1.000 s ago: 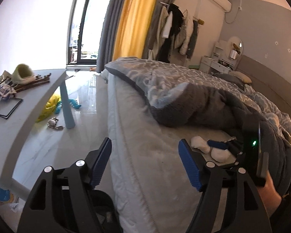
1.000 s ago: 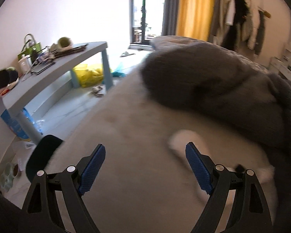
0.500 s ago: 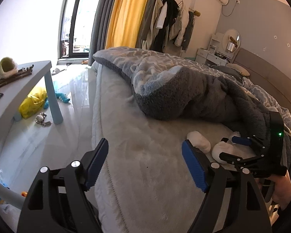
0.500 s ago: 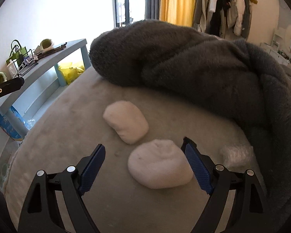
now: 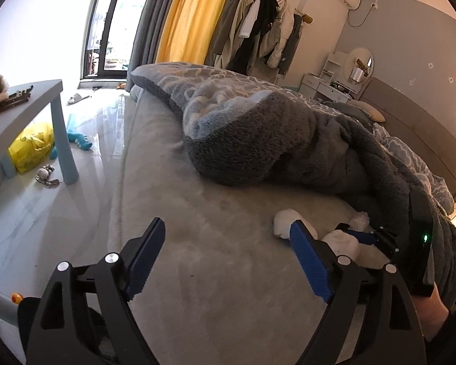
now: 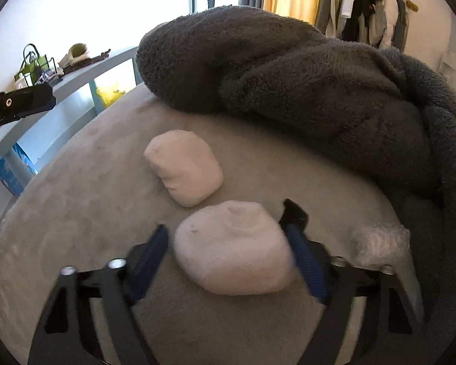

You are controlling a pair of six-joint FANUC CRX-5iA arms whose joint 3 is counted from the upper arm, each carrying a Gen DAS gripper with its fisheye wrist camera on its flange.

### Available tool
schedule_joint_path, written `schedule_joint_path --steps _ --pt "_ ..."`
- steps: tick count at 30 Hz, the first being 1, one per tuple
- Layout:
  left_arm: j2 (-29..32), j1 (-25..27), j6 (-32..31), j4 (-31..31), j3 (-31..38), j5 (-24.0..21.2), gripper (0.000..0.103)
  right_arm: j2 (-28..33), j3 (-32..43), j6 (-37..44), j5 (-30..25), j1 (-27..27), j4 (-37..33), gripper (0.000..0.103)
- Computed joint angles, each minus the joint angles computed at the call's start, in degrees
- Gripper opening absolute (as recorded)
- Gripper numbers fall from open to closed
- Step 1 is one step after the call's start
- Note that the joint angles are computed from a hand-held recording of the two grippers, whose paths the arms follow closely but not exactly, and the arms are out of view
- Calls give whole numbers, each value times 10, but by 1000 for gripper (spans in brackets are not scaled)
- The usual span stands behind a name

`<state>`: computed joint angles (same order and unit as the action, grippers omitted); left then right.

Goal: Collect trash
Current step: 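Return the right gripper to the bed and grasp a white rolled sock, then grasp the other white sock with the left gripper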

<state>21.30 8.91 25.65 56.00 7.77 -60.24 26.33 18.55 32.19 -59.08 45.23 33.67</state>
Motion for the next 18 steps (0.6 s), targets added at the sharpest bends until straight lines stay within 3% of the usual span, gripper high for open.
schedule_joint_path --steps 9,18 --pt "-7 -29 -20 -8 -15 18 91 -33 -45 -57 7 9 43 69" --pt "-11 -60 -71 -7 -27 46 94 -120 -163 -265 56 4 107 67"
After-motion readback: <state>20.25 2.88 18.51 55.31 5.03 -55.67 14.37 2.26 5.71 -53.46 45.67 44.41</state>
